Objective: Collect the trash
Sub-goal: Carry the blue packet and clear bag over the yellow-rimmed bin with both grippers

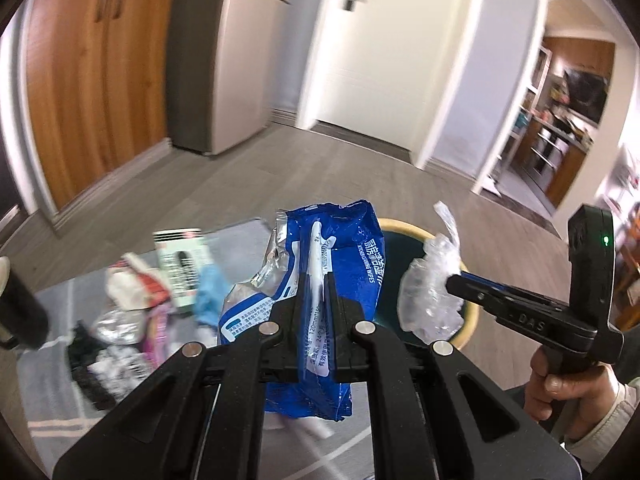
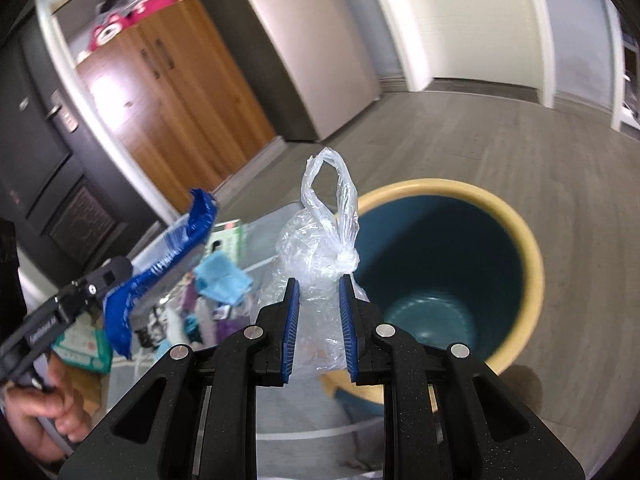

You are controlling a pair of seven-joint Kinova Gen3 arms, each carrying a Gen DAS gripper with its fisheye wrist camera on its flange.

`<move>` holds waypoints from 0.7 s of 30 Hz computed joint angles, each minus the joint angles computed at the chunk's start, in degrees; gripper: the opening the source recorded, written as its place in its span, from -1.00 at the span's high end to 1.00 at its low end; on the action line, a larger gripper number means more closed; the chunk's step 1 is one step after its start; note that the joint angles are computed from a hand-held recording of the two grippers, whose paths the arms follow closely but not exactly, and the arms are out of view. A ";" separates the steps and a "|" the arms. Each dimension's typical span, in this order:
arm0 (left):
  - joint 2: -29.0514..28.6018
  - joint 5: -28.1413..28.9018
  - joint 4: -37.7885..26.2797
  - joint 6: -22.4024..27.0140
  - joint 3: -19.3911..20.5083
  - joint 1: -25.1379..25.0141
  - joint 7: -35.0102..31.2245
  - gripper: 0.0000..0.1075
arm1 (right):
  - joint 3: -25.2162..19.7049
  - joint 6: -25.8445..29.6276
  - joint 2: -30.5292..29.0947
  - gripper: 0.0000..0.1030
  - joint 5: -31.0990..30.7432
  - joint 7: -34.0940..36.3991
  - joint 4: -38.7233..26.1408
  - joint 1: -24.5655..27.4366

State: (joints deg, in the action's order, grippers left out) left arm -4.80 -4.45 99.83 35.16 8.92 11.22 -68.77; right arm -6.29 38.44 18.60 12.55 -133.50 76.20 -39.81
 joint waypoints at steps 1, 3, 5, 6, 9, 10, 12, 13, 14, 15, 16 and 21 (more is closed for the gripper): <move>1.07 0.13 -0.54 -0.34 0.44 0.41 -0.17 0.88 | 0.65 -0.24 -0.43 0.58 0.52 -1.09 0.76 -0.20; 2.86 0.12 -1.51 -0.82 0.89 1.25 -0.15 0.88 | 1.56 -0.76 -1.28 0.58 1.78 -3.24 2.29 -0.44; 4.46 0.25 -2.47 -1.24 1.06 2.24 0.04 0.88 | 2.00 -0.85 -1.82 0.58 3.32 -5.06 3.30 -0.67; 5.57 0.67 -3.06 -1.62 1.05 2.71 -0.24 0.88 | 2.13 -0.69 -1.89 0.58 4.01 -5.77 3.40 -0.65; 8.02 1.68 -4.36 -2.36 0.77 3.89 -0.84 0.88 | 2.41 -0.56 -2.30 0.58 5.66 -7.91 4.29 -0.21; 9.07 2.71 -4.90 -2.67 0.71 4.09 -1.61 0.88 | 2.42 -0.76 -2.61 0.58 5.94 -8.44 4.98 0.13; 11.14 5.15 -5.89 -3.21 0.63 4.24 -3.19 0.88 | 2.55 -0.70 -2.96 0.58 6.95 -9.79 5.90 0.39; 11.92 6.55 -6.21 -3.43 0.67 4.21 -4.06 0.88 | 2.51 -0.49 -2.89 0.58 7.33 -10.37 5.99 0.49; 12.80 8.15 -6.54 -3.72 0.77 3.98 -5.23 0.88 | 2.39 -0.33 -2.83 0.58 7.45 -10.67 5.99 0.75; 13.60 9.55 -6.80 -3.93 0.88 3.82 -6.22 0.88 | 2.48 -0.14 -2.85 0.58 7.90 -11.33 6.15 0.76; 14.78 11.50 -7.21 -4.10 1.21 3.36 -7.69 0.88 | 2.47 -0.28 -3.08 0.58 8.17 -11.77 6.63 0.95; 18.15 16.92 -7.72 -4.57 1.93 2.25 -11.86 0.88 | 1.95 -0.16 -2.99 0.58 8.89 -12.60 6.92 1.64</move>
